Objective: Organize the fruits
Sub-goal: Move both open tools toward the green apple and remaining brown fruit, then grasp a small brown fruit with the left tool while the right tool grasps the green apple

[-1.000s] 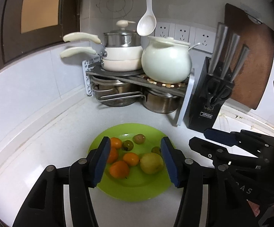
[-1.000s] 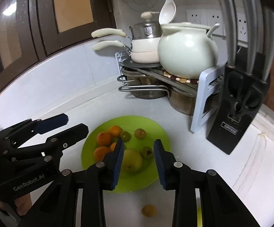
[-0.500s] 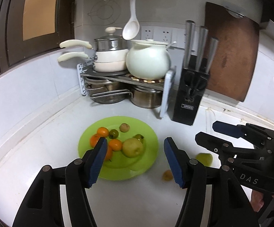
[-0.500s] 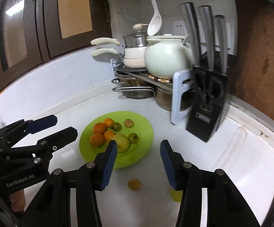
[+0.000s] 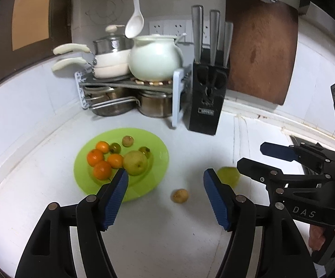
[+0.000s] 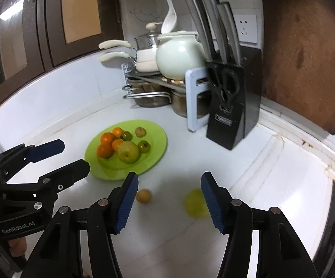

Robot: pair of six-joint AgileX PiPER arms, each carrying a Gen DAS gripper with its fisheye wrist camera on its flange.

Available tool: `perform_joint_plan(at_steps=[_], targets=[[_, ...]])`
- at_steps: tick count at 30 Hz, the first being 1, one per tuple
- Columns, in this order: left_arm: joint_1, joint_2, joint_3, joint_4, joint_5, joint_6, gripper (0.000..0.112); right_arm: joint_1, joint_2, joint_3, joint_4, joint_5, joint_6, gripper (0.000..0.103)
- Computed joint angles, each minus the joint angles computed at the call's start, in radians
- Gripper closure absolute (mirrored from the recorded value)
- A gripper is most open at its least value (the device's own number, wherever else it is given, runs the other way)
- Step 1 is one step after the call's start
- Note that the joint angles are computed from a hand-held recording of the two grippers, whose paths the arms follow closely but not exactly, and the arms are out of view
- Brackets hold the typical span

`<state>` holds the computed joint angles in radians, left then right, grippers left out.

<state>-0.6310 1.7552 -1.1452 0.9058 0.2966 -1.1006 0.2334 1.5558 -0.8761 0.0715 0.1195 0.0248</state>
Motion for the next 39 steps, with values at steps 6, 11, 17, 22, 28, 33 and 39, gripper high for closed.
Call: perform_joint_plan(at_steps=[6,11,17,22,28,33,39], targets=[[-0.014,0.059,-0.029,-0.070,0.011,0.058,0.045,-0.035,0.016,0.025,0.021,0.012,-0.039,0.042],[-0.015,0.114,-0.059,-0.125,0.010,0.118,0.045,-0.075,0.060,0.025,0.247,0.028,-0.278,0.042],[0.005,0.192,-0.101,-0.275,-0.017,0.271,0.046,-0.114,0.138,-0.015,0.447,0.070,-0.498,0.042],[0.036,0.272,-0.164,-0.528,-0.028,0.525,0.046,-0.141,0.208,-0.064,0.542,0.099,-0.597,0.042],[0.055,0.349,-0.239,-0.661,-0.014,0.673,0.047,-0.141,0.263,-0.103,0.586,0.108,-0.614,0.042],[0.073,0.394,-0.297,-0.776,0.014,0.775,0.051,-0.142,0.307,-0.143,0.590,0.119,-0.610,0.042],[0.083,0.437,-0.361,-0.849,0.052,0.839,0.062,-0.155,0.349,-0.180,0.609,0.137,-0.624,0.042]])
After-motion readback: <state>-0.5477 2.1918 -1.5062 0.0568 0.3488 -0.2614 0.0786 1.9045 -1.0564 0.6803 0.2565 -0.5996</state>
